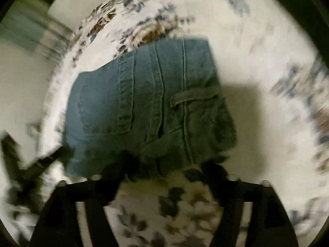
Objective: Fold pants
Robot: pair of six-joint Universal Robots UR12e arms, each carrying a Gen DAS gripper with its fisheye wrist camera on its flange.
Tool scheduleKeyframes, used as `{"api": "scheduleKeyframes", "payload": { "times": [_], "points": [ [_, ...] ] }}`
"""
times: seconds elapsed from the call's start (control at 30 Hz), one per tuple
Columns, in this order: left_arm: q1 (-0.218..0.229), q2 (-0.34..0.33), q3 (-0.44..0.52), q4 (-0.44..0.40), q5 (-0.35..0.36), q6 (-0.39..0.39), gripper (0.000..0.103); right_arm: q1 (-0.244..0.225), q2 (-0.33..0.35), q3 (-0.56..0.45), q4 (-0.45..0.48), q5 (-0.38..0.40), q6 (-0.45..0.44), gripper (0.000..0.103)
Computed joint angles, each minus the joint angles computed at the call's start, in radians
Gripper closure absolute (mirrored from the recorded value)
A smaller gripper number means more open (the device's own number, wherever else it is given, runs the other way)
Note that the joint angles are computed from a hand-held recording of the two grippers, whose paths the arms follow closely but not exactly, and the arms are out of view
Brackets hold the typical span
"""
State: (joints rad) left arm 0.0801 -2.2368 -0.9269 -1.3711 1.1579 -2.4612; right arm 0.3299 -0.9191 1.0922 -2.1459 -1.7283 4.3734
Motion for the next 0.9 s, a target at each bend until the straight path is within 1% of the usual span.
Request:
{"api": "scheduleKeyframes", "payload": {
  "times": [0.03,0.07,0.13,0.17,0.2,0.23,0.27,0.37,0.4,0.5,0.57,0.63,0.73,0.83,0.9],
  "points": [
    [-0.004,0.017,-0.022,0.037,0.021,0.01,0.043,0.013,0.011,-0.044,0.071,-0.053,-0.012,0.002],
    [-0.006,0.038,-0.05,0.078,0.034,0.021,0.026,0.027,0.02,-0.089,0.146,-0.109,-0.017,0.0],
    [-0.005,0.085,-0.109,0.159,0.038,0.03,0.014,0.049,0.035,-0.165,0.271,-0.193,0.005,0.0],
    [-0.005,0.098,-0.124,0.179,0.041,0.032,0.011,0.057,0.035,-0.183,0.306,-0.216,0.015,0.0],
    [-0.008,0.111,-0.133,0.195,0.049,0.029,0.011,0.068,0.041,-0.219,0.366,-0.259,0.025,0.0],
    [-0.009,0.125,-0.145,0.212,0.057,0.024,0.011,0.077,0.048,-0.247,0.403,-0.281,0.032,0.0],
    [-0.01,0.136,-0.151,0.22,0.056,0.017,0.011,0.088,0.051,-0.277,0.454,-0.324,0.043,0.0],
    [-0.004,0.178,-0.179,0.235,0.038,0.012,0.011,0.116,0.051,-0.345,0.554,-0.393,0.073,0.0],
    [-0.003,0.193,-0.19,0.24,0.036,0.011,0.011,0.128,0.04,-0.35,0.581,-0.414,0.089,0.0],
    [0.012,0.247,-0.229,0.267,0.025,0.01,0.011,0.162,0.046,-0.435,0.695,-0.474,0.124,0.0],
    [0.027,0.287,-0.256,0.279,0.006,0.016,0.011,0.183,0.047,-0.481,0.745,-0.495,0.144,0.0],
    [0.042,0.319,-0.274,0.288,-0.01,0.02,0.011,0.202,0.046,-0.516,0.777,-0.513,0.147,0.0],
    [0.074,0.38,-0.299,0.279,-0.05,0.035,0.011,0.238,0.04,-0.573,0.832,-0.532,0.177,0.0],
    [0.105,0.441,-0.325,0.27,-0.086,0.057,0.011,0.272,0.057,-0.664,0.908,-0.555,0.196,0.0],
    [0.123,0.472,-0.331,0.251,-0.109,0.068,0.011,0.301,0.081,-0.761,0.985,-0.579,0.215,0.0]
  ]
}}
